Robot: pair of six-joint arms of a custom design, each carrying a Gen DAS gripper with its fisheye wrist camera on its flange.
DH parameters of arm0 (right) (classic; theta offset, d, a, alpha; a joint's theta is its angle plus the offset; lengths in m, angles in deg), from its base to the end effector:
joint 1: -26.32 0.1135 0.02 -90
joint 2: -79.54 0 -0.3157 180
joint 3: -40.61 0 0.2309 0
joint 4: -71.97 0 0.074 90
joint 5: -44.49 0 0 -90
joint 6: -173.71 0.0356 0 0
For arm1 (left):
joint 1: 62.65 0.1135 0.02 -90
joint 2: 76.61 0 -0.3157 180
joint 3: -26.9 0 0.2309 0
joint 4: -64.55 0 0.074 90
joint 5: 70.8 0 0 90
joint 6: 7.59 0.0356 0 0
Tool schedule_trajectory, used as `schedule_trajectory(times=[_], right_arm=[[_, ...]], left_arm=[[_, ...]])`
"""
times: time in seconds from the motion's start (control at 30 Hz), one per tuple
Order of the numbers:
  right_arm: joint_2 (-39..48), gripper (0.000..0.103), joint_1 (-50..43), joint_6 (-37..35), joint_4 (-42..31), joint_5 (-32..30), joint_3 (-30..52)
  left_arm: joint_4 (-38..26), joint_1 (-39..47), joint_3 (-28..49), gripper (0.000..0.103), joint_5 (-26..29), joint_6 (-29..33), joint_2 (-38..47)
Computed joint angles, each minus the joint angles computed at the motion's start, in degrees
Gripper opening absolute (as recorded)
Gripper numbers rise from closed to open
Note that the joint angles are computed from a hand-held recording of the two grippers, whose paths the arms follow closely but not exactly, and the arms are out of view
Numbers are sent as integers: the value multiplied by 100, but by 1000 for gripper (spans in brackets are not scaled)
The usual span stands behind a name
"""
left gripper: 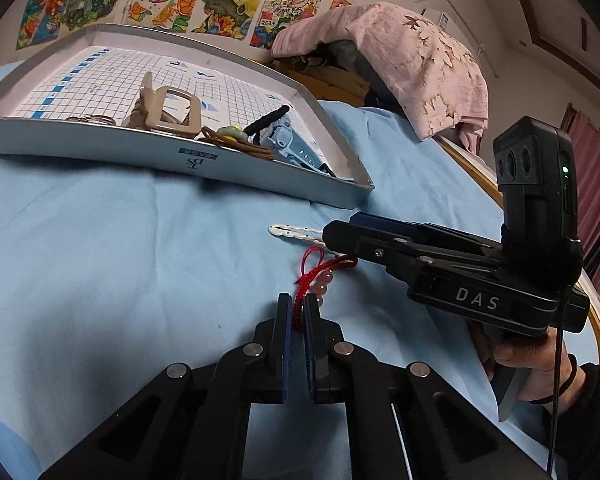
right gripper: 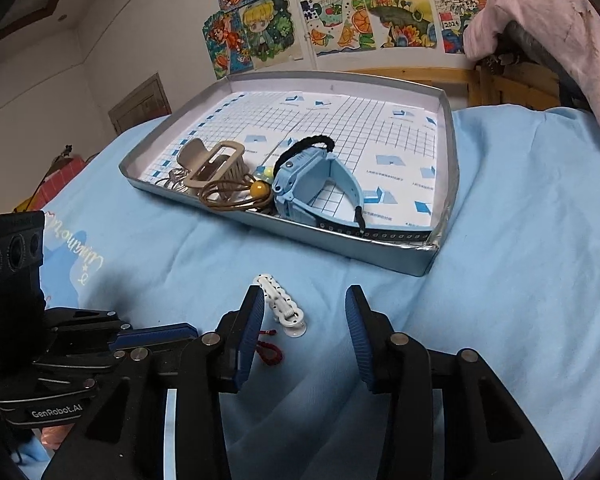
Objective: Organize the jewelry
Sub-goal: 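Grasp the red beaded bracelet with the left tool while the right tool grasps the white clip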
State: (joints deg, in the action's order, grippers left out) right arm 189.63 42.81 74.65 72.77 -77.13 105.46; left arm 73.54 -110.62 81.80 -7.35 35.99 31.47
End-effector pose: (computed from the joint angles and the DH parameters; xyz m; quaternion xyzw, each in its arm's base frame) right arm 0.3452 0.1216 0.1730 -0.2990 0.8418 0.2748 0.3555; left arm 0.2343 -0.2361 0.1550 -0.0772 0.8977 -0.1342 0.4126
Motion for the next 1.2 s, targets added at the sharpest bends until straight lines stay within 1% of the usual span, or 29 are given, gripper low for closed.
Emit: schedule_trajectory(times=[0.13,0.27,0.33,0.47,0.5,0.53,0.6,0.63,0.67,0.8,0.97,1.03,1.2], right_arm=[[67,38,50,-70,-165,20,108],[111,38,85,-120,-260,60,156],[137,33,96,-126,-320,60,201],[192,30,92,-116,-385,37,258],[206,27,95,-125,-398,29,268],[209,21,102,-135,-397,34,263],[211,19,103,-150,-340,28,223],[213,15,104,-157,-310,7,203],[219,15,105,-159,-284,-2,186],[192,15,51,-31,60,-95,-58],[147,15,-113,305,660,-330,-458],[123,15,-174,466,956,-409,-641],[86,15,-235,675,1474,-542,-942]], left_arm=[[39,-80,-36,5,-157,-56,18],[22,-199,-120,5,-357,-238,-18],[-118,-265,-97,5,-463,-358,-25],[-464,-445,-16,5,-769,-626,-20],[-530,-481,-10,5,-825,-697,-18],[-536,-514,-36,5,-864,-758,-24],[-443,-545,-136,5,-868,-849,-45],[-347,-552,-207,5,-859,-882,-55],[-254,-554,-275,5,-856,-902,-64],[126,-587,-527,5,-925,-972,-101],[616,-652,-875,5,-1165,-1133,-156],[715,-689,-946,5,-1266,-1179,-166],[638,-794,-970,5,-1561,-1254,-262]])
